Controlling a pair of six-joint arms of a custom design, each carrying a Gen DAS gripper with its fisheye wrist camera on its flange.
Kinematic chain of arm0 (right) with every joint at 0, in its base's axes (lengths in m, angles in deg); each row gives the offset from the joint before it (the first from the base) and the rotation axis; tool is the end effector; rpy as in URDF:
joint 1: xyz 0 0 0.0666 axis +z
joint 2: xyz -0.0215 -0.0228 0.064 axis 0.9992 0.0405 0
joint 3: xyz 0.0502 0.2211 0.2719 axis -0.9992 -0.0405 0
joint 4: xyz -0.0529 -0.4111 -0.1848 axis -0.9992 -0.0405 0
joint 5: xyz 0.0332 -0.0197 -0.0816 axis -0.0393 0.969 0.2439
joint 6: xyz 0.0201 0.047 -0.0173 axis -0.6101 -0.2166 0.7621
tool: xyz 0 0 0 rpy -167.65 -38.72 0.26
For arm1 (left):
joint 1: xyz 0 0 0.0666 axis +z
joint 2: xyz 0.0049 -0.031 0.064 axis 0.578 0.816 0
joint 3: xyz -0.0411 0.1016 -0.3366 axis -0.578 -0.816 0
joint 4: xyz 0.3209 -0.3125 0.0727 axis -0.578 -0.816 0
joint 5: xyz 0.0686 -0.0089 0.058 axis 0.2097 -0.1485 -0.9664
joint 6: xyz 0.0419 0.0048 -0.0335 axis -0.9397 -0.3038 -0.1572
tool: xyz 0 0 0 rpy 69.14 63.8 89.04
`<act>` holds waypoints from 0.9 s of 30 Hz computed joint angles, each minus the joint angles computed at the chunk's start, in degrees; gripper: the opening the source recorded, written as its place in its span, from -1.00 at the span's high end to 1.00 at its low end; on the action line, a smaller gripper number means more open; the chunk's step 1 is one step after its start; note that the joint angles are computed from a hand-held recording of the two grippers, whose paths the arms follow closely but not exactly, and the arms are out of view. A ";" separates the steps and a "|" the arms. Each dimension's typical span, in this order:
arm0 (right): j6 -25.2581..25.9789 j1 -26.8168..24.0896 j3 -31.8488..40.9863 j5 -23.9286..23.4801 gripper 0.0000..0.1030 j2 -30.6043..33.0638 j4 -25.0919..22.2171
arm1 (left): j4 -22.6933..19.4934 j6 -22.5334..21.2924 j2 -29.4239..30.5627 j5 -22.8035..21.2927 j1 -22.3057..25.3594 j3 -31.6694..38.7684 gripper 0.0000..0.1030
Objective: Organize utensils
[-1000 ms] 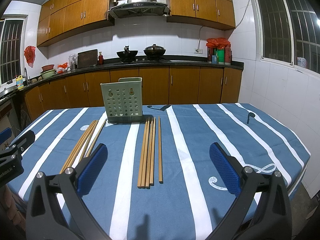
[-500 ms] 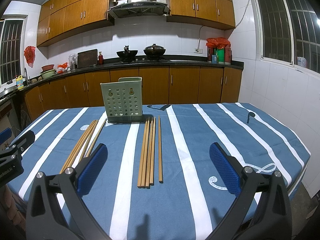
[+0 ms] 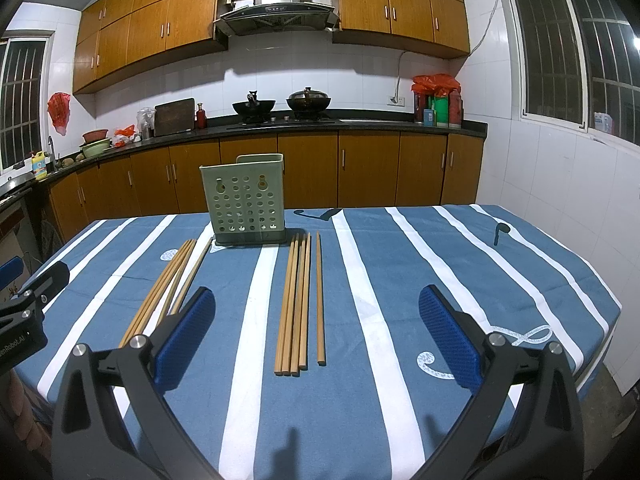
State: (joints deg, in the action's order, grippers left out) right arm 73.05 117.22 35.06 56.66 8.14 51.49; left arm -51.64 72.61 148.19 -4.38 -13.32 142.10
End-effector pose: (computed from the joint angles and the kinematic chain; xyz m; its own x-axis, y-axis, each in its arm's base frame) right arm 0.3440 0.1814 0.4040 -0.4091 -0.0472 -0.9113 -0.1523 0.9882 0.0172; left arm 0.3122 -0.3102 0.4270 -0.3678 -0.0715 -0.9271 -0.2583 0.9657 0.0280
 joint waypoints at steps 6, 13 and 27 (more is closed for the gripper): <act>0.01 -0.06 -0.03 -0.06 -0.93 -0.08 -0.08 | -0.06 0.01 -0.02 0.03 0.00 -0.01 -0.97; -0.09 -0.07 0.09 -0.15 -0.93 0.05 -0.24 | -0.44 0.30 0.04 -0.05 0.06 0.05 -0.97; -8.30 -7.56 6.86 -11.41 -0.60 11.30 -9.72 | -12.97 6.22 3.05 8.97 7.98 2.79 -0.89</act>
State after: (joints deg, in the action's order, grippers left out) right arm 64.75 109.67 41.92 45.25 19.44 41.78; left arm -64.61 78.84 151.24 4.59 -5.34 144.89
